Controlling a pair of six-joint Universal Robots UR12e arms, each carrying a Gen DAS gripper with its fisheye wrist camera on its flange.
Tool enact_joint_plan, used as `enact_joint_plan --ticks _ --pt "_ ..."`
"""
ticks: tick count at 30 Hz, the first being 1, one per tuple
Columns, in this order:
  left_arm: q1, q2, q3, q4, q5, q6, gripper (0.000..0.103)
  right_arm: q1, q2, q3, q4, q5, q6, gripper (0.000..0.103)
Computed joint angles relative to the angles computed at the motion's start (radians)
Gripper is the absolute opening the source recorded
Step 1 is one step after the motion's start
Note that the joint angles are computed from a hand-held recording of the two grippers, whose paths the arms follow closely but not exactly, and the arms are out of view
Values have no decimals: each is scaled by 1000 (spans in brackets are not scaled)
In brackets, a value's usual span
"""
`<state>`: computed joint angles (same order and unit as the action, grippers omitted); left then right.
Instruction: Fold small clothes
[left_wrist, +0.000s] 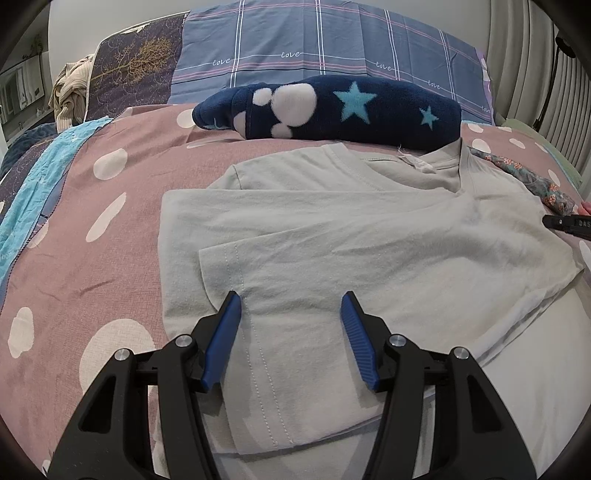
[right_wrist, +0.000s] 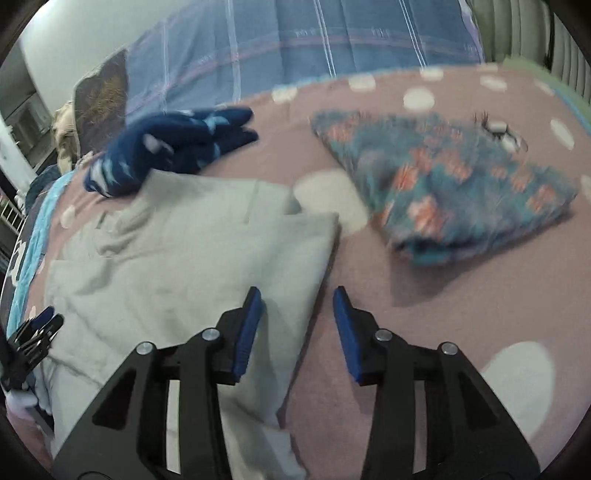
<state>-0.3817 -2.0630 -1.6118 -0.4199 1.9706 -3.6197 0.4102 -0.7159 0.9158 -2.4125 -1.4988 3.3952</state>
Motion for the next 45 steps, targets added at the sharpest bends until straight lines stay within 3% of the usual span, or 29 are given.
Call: enact_joint_plan --ticks 2,4,5,7,9,12,14,15,16,21,23,24,25,27,28,30,31,33,35,36,39,42,45 --pt "2 0 -2 6 -6 -1 57 8 9 -10 -36 -45 -3 2" --pt "5 2 -6 13 -14 -5 58 23 14 -6 -112 -157 -75 0" --pt "6 3 -8 18 -19 -6 58 33 29 -22 -106 -252 -103 0" --pt "7 4 -11 24 -24 -7 58 26 40 -34 -53 -317 -63 0" --pt "7 3 -10 23 -27 -5 60 5 1 36 -117 -232 17 0" --pt "5 2 -7 18 -21 -3 60 0 -80 166 -235 -130 -28 6" --pt "5 3 -9 21 -23 -3 60 0 -126 242 -289 -57 -85 21" --pt "7 5 -12 27 -33 -3 62 3 -145 277 -315 -30 -110 36" --pt "10 6 -14 32 -41 -4 63 10 -170 326 -346 -12 -153 41" --pt "6 2 -6 18 -30 0 63 43 -190 376 -326 -109 -280 41" --pt "3 0 -3 13 -20 2 64 44 -178 363 -300 -117 -276 28" --pt "2 0 -3 14 -18 2 64 39 -174 357 -288 -94 -270 11" --pt "3 0 -4 15 -18 2 64 39 -174 357 -293 -80 -250 10" --pt "3 1 -6 19 -18 0 64 52 -186 382 -353 -128 -244 8" --pt "3 0 -6 19 -19 0 64 65 -194 398 -388 -176 -254 0" --pt "3 0 -5 17 -17 1 64 89 -202 418 -400 -307 -264 0" --pt "3 1 -6 15 -17 1 64 88 -203 419 -377 -321 -256 0" --pt "-1 1 -1 6 -2 -2 64 60 -222 439 -304 -225 -163 0" --pt "-8 0 9 -8 7 -12 57 21 -241 469 -332 -93 -88 0" --pt "-14 3 11 35 -47 -17 48 7 -247 475 -340 -61 -47 2" --pt "-38 -19 53 158 -235 57 45 -33 -239 445 -358 58 6 5" --pt "-65 -82 160 134 -448 100 40 -49 -196 350 -297 121 5 13" --pt "-90 -166 282 76 -582 98 40 -70 -118 191 -162 256 11 19"
